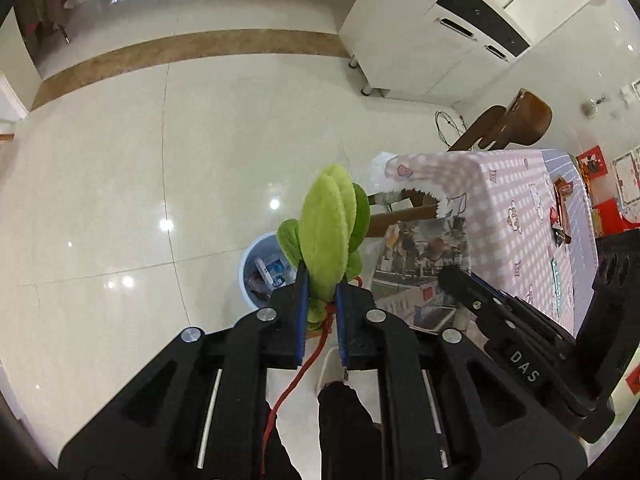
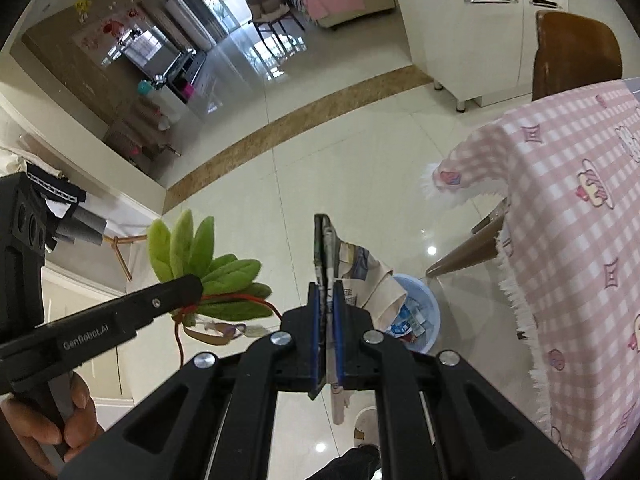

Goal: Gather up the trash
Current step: 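Carry both items over the blue bin while the right tool opens to drop the newspaper, then open the left tool to drop the green leaf ornament into the bin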

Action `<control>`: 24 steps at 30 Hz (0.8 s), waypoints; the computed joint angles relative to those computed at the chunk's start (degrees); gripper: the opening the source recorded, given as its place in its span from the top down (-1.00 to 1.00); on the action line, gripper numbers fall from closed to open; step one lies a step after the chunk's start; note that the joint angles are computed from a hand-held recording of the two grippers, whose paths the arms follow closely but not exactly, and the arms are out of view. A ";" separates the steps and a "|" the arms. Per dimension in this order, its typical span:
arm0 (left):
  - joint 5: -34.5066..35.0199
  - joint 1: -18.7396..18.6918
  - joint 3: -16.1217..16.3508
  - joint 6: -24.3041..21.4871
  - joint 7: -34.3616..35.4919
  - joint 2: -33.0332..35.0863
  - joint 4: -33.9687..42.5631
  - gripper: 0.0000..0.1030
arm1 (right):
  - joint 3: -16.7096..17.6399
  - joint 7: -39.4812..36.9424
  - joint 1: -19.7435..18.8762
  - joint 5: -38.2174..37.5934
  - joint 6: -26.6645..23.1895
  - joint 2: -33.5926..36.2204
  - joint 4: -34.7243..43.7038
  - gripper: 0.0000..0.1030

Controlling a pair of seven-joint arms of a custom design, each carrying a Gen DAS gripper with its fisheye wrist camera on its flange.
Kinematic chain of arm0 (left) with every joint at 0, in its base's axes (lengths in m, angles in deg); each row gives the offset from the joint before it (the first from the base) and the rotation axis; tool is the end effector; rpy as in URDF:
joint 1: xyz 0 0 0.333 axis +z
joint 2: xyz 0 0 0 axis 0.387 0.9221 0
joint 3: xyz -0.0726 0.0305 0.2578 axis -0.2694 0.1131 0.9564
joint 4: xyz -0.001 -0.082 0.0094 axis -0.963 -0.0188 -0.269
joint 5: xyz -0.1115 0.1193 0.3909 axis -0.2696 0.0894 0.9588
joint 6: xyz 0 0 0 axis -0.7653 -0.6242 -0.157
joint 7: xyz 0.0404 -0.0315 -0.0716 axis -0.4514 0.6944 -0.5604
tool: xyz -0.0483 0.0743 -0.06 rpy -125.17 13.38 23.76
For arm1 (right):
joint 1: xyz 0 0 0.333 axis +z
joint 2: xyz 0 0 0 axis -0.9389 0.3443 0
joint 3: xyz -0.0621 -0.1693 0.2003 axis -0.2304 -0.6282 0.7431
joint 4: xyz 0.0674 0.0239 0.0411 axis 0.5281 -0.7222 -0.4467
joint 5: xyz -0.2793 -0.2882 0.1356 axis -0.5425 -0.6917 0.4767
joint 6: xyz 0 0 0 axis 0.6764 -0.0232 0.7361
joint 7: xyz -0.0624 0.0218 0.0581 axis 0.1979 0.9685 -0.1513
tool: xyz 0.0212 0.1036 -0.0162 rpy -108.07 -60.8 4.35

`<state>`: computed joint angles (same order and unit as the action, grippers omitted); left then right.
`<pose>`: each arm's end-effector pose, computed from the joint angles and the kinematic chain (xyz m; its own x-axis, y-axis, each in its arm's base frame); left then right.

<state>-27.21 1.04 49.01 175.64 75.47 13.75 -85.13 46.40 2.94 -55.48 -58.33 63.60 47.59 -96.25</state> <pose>0.4620 -0.3733 0.6734 0.5219 -0.7861 0.3313 -0.7423 -0.6098 -0.2776 0.5634 0.2400 0.6984 0.5460 -0.7261 -0.4179 -0.8315 -0.4085 -0.3765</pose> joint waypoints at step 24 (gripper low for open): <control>0.02 -1.02 0.33 -2.48 1.87 6.40 6.72 0.77 | -0.83 -0.03 -1.85 -0.77 1.35 1.52 1.89 0.40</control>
